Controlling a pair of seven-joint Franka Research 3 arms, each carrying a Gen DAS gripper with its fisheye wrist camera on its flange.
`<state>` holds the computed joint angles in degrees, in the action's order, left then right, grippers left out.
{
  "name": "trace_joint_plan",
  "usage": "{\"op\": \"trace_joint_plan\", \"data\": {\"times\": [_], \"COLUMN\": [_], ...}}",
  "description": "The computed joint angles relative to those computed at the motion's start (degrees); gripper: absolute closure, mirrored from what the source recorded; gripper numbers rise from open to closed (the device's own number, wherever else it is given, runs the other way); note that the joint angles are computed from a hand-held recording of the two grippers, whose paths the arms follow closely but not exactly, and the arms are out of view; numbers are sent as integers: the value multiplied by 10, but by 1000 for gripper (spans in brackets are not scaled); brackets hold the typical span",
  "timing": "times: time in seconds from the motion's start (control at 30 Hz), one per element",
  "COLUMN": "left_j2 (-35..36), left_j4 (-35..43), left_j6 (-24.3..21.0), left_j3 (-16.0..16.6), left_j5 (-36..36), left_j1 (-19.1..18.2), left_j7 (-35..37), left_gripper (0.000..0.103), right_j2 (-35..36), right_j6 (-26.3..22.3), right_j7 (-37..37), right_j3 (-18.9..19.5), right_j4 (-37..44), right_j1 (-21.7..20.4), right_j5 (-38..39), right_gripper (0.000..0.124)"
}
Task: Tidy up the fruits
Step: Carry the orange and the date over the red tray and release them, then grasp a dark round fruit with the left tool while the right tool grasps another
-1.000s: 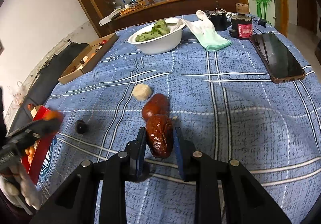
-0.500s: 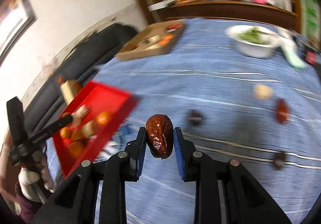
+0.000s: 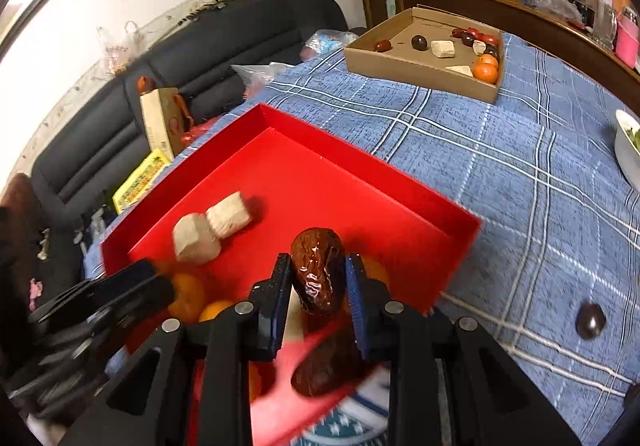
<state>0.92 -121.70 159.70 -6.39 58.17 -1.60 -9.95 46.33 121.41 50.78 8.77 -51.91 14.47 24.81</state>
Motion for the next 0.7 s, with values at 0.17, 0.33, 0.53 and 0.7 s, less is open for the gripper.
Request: {"op": "trace_joint_plan", "data": {"times": [0.17, 0.33, 0.53, 0.7], "left_j2": [-13, -10, -11, 7], "left_j4": [-6, 6, 28, 55], "left_j6": [-4, -21, -46, -51], "left_j3": [-2, -11, -21, -26], "left_j5": [9, -6, -2, -7], "left_j1": [3, -4, -21, -34], "left_j7": [-11, 16, 43, 57], "left_gripper": [40, 40, 40, 37], "right_j2": [-37, -89, -173, -211], "right_j6": [45, 78, 135, 195], "right_j7": [-15, -46, -121, -145], "right_j3": [5, 9, -4, -40], "right_j4": [-59, -128, -243, -298], "right_j1": [-6, -30, -85, -133], "right_j5": [17, 46, 98, 124], "right_gripper": [72, 72, 71, 61]}}
